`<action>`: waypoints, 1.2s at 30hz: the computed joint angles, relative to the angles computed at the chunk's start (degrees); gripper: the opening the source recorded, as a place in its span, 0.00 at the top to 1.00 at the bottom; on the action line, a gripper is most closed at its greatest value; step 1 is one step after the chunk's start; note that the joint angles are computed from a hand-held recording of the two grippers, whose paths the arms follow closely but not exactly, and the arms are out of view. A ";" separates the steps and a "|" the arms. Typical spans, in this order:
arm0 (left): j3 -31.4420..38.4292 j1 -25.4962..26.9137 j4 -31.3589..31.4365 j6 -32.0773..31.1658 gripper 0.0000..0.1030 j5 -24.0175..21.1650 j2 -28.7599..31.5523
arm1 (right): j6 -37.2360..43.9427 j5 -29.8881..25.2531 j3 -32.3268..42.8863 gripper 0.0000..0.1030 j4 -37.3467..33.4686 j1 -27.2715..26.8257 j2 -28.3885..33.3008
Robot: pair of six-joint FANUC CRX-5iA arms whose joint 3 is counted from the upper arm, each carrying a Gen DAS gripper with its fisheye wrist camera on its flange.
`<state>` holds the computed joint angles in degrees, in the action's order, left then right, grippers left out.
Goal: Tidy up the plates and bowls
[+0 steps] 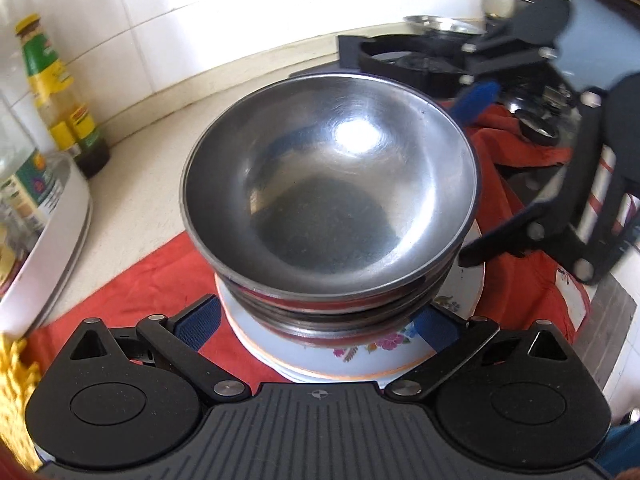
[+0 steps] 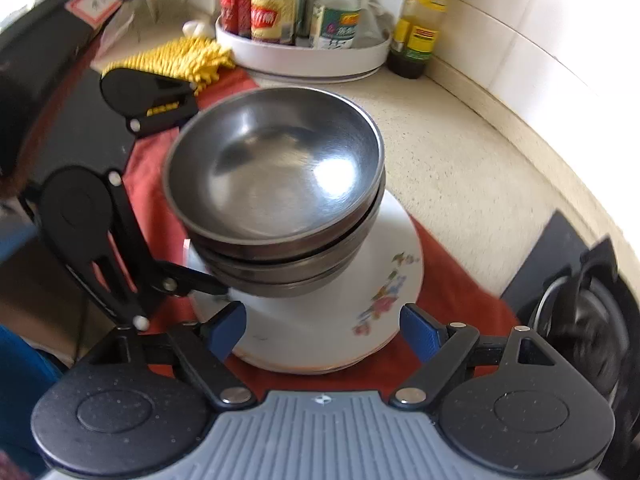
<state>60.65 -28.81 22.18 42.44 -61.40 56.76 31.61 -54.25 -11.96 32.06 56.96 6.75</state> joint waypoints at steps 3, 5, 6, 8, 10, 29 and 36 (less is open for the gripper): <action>-7.48 0.22 1.08 -0.87 0.00 4.00 -4.11 | -6.48 0.14 -1.93 0.20 2.66 2.00 -1.04; -11.48 0.50 2.18 -0.99 0.00 5.83 -6.23 | -12.36 0.50 -3.39 0.19 4.72 3.18 -1.50; -12.02 0.49 2.47 -0.54 0.00 6.15 -6.42 | -15.37 0.97 -4.21 0.19 5.61 3.75 -1.88; -13.93 0.37 2.50 0.30 0.00 7.26 -7.42 | -20.57 1.70 -5.54 0.18 7.44 4.81 -2.42; -16.81 0.35 2.34 0.44 0.00 8.79 -9.19 | -25.56 1.39 -6.27 0.16 9.55 6.08 -2.47; -29.57 -0.35 -3.08 13.97 0.00 20.64 -18.72 | -58.42 -12.38 -4.28 0.05 18.07 13.18 1.23; -31.25 -0.67 -6.41 19.66 0.00 22.64 -20.57 | -59.84 -15.17 -2.54 0.05 17.99 14.02 2.73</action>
<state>29.40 -29.48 15.77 62.10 -38.76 36.19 -28.23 -69.42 -14.50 50.05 70.98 9.49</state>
